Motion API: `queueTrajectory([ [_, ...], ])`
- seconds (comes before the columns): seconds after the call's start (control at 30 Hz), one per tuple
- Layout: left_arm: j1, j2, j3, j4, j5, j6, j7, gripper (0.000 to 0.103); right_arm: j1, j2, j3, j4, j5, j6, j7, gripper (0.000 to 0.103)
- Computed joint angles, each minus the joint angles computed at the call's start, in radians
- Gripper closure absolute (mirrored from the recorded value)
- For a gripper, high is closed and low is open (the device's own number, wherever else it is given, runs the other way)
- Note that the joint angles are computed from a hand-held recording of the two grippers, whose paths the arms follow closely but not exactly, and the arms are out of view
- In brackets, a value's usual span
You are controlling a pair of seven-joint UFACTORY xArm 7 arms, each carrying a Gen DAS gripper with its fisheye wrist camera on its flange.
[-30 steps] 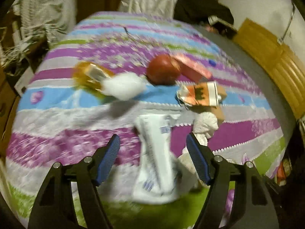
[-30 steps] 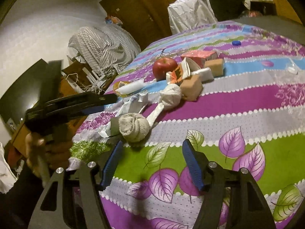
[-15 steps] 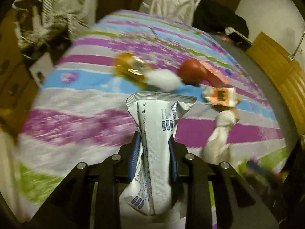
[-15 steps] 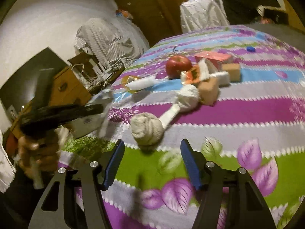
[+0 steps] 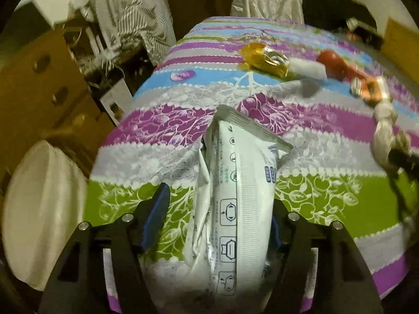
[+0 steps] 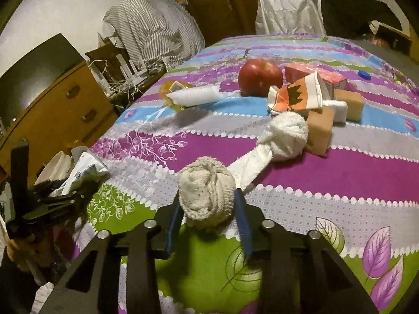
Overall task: Collect trash
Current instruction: 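Grasp the white wipes wrapper with the left tool while the right tool grasps the knit tissue ball, then carry the wrapper and tissue ball with both tools over the white bucket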
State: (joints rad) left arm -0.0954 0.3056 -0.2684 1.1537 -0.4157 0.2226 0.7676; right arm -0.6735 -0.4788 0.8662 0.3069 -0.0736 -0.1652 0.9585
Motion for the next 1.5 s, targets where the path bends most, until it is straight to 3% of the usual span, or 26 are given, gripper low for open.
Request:
queueTrajectory([
  [0.13, 0.072, -0.014, -0.055, 0.018, -0.146, 0.072, 0.106, 0.041, 0.056, -0.035, -0.027, -0.037, 0.028, -0.027, 0.014, 0.067],
  [0.27, 0.06, -0.037, -0.032, 0.001, -0.209, 0.093, 0.179, 0.038, 0.205, -0.11, -0.11, -0.087, 0.056, -0.012, 0.034, 0.067],
  [0.43, 0.03, -0.049, -0.004, -0.028, -0.228, 0.075, 0.22, 0.031, 0.403, -0.238, -0.21, -0.147, 0.053, 0.085, 0.098, 0.067],
  [0.6, 0.03, -0.07, 0.007, -0.048, -0.275, 0.09, 0.271, 0.023, 0.502, -0.305, -0.246, -0.183, 0.026, 0.153, 0.18, 0.067],
  [0.73, 0.016, -0.077, 0.028, -0.057, -0.276, 0.085, 0.293, 0.02, 0.521, -0.31, -0.252, -0.185, -0.021, 0.171, 0.22, 0.067],
  [0.83, 0.0, -0.063, 0.051, -0.05, -0.216, 0.077, 0.262, 0.022, 0.519, -0.302, -0.251, -0.176, -0.059, 0.183, 0.245, 0.067],
  [0.9, 0.023, -0.07, 0.028, -0.057, -0.247, 0.077, 0.312, 0.041, 0.514, -0.292, -0.254, -0.175, -0.081, 0.178, 0.262, 0.067],
  [0.97, 0.03, -0.082, 0.017, -0.067, -0.28, 0.081, 0.351, 0.054, 0.508, -0.283, -0.252, -0.18, -0.093, 0.164, 0.282, 0.067],
  [1.1, 0.0, -0.096, 0.036, -0.088, -0.272, 0.04, 0.299, 0.062, 0.502, -0.29, -0.243, -0.182, -0.105, 0.167, 0.313, 0.067],
  [1.37, -0.038, -0.163, 0.079, -0.14, -0.193, -0.007, 0.119, 0.065, 0.531, -0.333, -0.251, -0.145, -0.159, 0.252, 0.348, 0.067],
  [1.5, -0.041, -0.21, 0.08, -0.181, -0.21, -0.042, 0.109, 0.065, 0.545, -0.34, -0.251, -0.111, -0.187, 0.289, 0.36, 0.067],
])
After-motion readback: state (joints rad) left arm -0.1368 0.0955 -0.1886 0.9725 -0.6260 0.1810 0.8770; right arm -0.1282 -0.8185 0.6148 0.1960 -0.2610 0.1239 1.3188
